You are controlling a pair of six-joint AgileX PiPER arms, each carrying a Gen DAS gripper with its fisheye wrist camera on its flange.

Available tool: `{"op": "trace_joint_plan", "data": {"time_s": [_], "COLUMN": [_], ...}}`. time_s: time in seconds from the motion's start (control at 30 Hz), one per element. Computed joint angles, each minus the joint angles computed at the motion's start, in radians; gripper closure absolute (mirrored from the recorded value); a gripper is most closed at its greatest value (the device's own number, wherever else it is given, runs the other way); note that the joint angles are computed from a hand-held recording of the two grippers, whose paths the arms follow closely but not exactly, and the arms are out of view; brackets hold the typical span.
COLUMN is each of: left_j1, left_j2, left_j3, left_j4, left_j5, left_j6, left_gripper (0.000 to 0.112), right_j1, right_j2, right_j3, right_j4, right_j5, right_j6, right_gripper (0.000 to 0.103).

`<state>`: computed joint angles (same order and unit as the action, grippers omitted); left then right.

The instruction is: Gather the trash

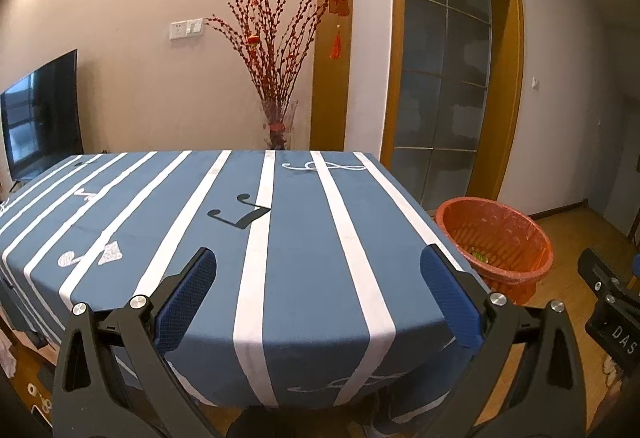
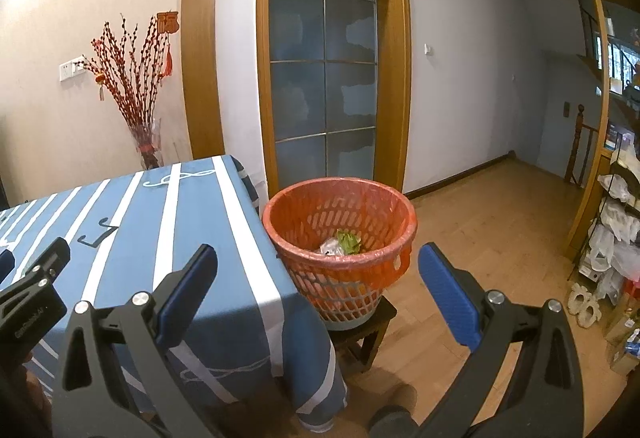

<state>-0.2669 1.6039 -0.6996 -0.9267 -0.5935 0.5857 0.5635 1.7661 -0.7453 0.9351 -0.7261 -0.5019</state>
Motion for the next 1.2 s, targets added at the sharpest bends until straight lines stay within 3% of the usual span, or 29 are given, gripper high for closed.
{"op": "trace_joint_plan", "data": {"time_s": [1.2], "left_j1": [-0.014], "left_j2": [0.011], "left_j3": [0.015], "left_j4": [-0.047], "left_j5": [0.015], "left_j6": [0.015], "left_gripper": [0.012], "right_j1": [-0.008], "right_j2": [0.049], "right_j3": [-0.012], "right_j4": [0.042], "right_j5": [0.016], "right_j6": [-0.022], "right_gripper": [0.005]}}
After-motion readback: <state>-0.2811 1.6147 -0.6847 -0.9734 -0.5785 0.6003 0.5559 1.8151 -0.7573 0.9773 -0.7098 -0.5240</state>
